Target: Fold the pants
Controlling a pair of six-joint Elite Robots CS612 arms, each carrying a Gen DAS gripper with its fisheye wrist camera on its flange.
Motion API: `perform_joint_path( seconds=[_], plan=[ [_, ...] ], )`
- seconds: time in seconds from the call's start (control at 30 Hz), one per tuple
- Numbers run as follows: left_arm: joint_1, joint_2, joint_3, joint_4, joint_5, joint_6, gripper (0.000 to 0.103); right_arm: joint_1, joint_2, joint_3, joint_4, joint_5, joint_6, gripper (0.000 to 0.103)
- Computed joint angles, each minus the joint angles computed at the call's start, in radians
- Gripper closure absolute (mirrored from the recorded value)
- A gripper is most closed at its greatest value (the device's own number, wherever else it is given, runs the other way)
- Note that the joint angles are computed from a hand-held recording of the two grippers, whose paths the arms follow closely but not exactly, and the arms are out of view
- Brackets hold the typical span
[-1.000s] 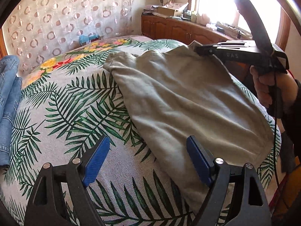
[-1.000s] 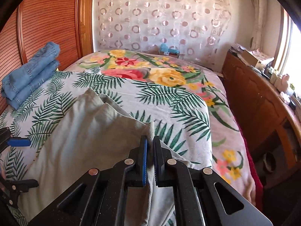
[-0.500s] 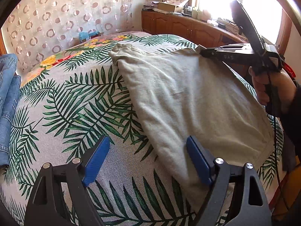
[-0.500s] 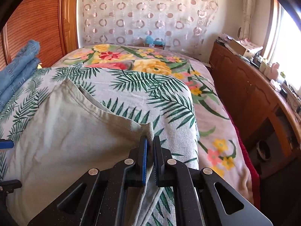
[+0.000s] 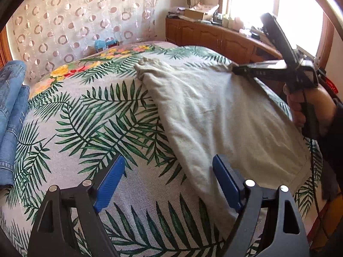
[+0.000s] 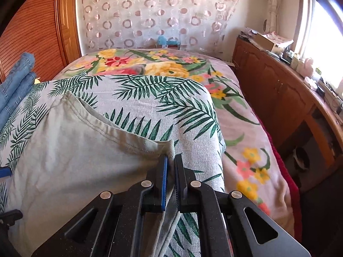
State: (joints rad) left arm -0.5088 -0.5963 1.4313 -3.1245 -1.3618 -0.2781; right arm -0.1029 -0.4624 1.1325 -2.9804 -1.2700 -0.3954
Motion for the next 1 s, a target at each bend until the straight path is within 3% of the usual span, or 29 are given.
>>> perform_joint_path(
  seconds=[0.2,0.37,0.67,0.8,1.0],
  plan=[
    [0.010,0.006,-0.018,0.027,-0.029,-0.017,0.018,-0.005,-0.010,0.009,0.036,0.020,0.004,0.097],
    [0.015,0.011,-0.031,0.051,-0.048,-0.032,0.019,-0.018,-0.035,0.052,0.004,0.043,0.018,0.090],
    [0.012,0.012,-0.031,0.060,-0.035,-0.025,0.018,-0.049,-0.121,0.239,-0.084,0.138,-0.024,0.088],
    [0.012,0.013,-0.034,0.063,-0.032,-0.024,0.018,-0.055,-0.157,0.334,-0.138,0.142,-0.058,0.082],
    [0.011,0.013,-0.035,0.068,-0.025,-0.020,0.018,-0.067,-0.192,0.425,-0.161,0.170,-0.079,0.082]
  ],
)
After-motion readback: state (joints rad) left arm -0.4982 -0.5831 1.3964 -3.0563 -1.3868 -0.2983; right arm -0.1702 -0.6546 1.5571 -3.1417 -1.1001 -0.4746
